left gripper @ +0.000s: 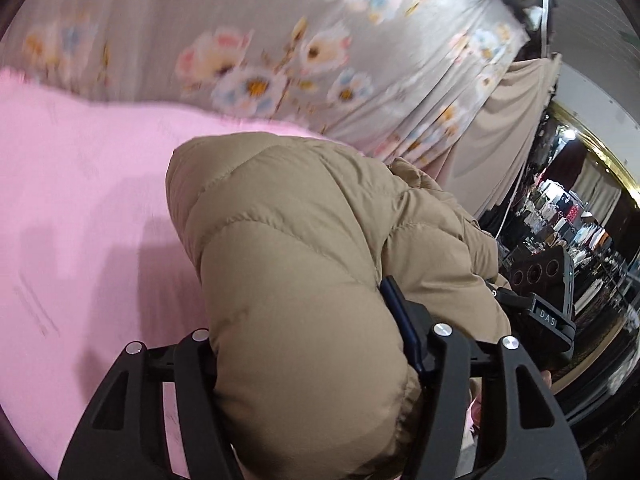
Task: Fold large clothes
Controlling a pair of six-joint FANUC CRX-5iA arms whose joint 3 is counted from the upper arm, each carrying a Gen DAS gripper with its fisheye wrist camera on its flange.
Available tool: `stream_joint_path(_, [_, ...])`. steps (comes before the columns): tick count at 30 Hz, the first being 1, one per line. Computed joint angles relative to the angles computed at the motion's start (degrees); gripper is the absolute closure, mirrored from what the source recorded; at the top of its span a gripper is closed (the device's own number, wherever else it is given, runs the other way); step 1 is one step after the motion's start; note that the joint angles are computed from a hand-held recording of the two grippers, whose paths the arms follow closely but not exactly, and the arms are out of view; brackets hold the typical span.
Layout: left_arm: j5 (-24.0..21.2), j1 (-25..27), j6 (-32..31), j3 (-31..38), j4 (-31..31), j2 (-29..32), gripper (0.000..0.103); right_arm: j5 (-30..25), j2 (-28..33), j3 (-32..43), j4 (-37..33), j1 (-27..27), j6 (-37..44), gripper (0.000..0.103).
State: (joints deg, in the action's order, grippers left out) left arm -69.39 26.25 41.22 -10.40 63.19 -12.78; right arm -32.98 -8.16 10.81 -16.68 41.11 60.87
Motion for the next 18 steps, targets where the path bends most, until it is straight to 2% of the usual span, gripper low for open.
stream_joint_path(6, [4.15,0.87,-5.04,7.19,5.92,1.65,0.044,-1.06,7.49,15.0,-0.91,-0.31,11.52,0.079])
stream_joint_path(9, [6.85,1.1,-7.9,10.89,8.61,3.3,0.044,-2.63,12.17,23.51,-3.59,-1.39,17.91,0.079])
stream_joint_path(12, [10.39,0.49,-11.24,13.47,11.02,5.17,0.044,-4.31,17.71,32.33,-5.01,-1.99,21.72,0.079])
stream_joint_path(18, [13.38,0.45,-16.99,17.42,16.06,10.88,0.044,-7.43,28.29,46.67,-8.67,-4.01,26.37,0.078])
